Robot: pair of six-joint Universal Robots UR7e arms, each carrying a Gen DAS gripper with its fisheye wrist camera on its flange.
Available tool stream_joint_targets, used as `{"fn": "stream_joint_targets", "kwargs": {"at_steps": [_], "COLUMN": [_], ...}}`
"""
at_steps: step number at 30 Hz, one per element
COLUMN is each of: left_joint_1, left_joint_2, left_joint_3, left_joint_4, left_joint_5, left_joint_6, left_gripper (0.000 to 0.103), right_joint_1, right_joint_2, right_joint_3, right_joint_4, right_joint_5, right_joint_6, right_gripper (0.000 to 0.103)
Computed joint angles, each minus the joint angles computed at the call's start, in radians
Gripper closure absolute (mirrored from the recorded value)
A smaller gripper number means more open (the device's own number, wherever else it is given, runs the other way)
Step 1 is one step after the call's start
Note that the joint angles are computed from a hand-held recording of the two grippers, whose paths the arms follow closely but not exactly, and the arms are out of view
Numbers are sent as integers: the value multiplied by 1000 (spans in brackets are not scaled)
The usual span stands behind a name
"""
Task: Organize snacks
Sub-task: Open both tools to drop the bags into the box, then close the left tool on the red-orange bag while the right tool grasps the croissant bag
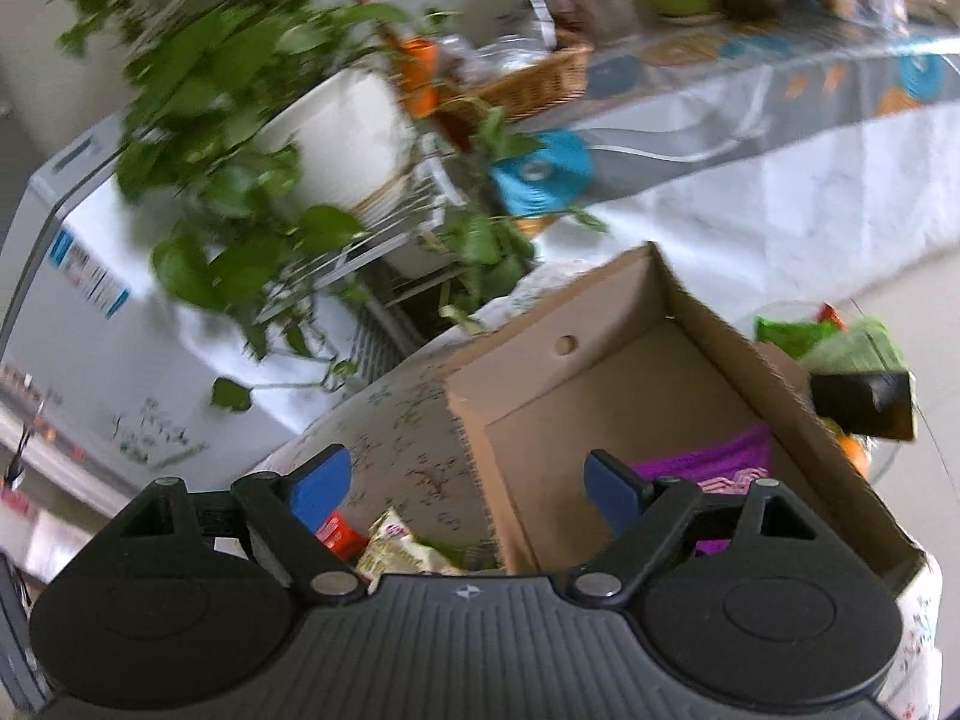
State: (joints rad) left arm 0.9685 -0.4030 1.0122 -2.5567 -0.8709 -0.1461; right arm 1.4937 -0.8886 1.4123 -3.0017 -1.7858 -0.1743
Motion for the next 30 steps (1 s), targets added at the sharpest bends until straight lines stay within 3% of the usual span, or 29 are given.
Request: {"fn": "stream_joint_targets", "kwargs": {"at_steps": [9, 14, 19, 26, 30], "left_joint_1": [57, 89, 106, 120, 120], "left_joint_2": [-23, -6, 61, 192, 276], "left_joint_3": [-15, -42, -159, -391, -544], "left_joint_4": [27, 8, 56, 202, 295], "left_joint_5": [48, 0, -43, -27, -4], "left_joint_6": [-56, -73, -84, -138, -136], "left_gripper": [9, 9, 9, 9, 9], "right_joint_1": [8, 20, 37, 53, 54], "right_joint_2": [19, 49, 95, 178, 214], "right_joint_3": [-7, -23, -52, -123, -169], "right_joint_4": [69, 101, 121, 172, 187], "right_joint_5": [86, 73, 19, -65, -112], "right_joint_6": [-154, -278, -428, -641, -644], "right_gripper": [13, 13, 13, 14, 14]}}
